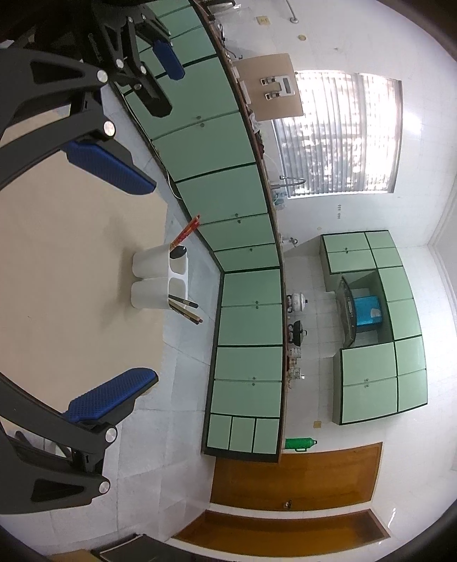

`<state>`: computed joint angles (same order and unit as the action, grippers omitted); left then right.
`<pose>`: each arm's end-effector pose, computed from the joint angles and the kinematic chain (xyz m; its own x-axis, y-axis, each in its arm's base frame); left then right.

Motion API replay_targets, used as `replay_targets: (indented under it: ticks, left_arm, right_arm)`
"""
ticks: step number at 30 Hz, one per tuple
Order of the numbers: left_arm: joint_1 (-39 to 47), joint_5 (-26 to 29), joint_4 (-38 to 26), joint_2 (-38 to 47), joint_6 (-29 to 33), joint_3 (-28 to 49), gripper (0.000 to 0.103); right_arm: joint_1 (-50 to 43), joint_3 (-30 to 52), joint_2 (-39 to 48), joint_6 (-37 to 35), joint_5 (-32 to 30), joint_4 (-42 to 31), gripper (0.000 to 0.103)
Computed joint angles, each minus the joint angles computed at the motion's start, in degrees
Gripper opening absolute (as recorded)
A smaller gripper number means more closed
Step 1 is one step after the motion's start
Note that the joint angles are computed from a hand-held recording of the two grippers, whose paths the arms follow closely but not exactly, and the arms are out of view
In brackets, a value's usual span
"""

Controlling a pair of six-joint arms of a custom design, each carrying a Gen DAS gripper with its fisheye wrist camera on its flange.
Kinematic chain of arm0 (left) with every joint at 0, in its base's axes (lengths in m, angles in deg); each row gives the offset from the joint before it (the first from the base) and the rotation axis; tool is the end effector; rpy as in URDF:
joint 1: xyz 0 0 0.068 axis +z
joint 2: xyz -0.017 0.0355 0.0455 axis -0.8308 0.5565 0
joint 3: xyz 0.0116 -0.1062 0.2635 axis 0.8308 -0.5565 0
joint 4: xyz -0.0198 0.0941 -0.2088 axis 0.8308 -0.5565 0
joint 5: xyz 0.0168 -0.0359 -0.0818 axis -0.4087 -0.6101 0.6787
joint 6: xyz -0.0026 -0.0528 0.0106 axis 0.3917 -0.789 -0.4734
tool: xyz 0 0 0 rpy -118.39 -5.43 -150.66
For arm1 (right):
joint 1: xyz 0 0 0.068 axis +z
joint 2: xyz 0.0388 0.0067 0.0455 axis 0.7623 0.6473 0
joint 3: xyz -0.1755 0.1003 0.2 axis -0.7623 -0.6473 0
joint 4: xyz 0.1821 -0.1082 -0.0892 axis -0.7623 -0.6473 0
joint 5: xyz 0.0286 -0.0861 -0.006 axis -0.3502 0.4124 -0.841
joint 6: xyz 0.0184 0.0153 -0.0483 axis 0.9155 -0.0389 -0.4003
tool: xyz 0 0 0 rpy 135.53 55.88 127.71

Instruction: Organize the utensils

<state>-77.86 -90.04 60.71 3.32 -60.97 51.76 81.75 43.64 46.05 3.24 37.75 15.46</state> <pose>0.2382 -0.0699 0.2525 -0.2791 -0.1257 -0.9520 -0.3629 0.9317 -0.0167 0.2795 0.1784 0.2547 -0.3385 -0.1050 -0.9351 -0.5640 0.8181 0.1123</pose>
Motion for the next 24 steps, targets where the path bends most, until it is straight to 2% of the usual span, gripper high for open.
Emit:
replay_targets:
  ticks: [24]
  left_arm:
    - [-0.9,-1.1,-1.7,-0.3,0.0,1.6,0.094]
  right_arm:
    - [0.9,-1.0,-1.3,0.1,1.3,0.6,0.097]
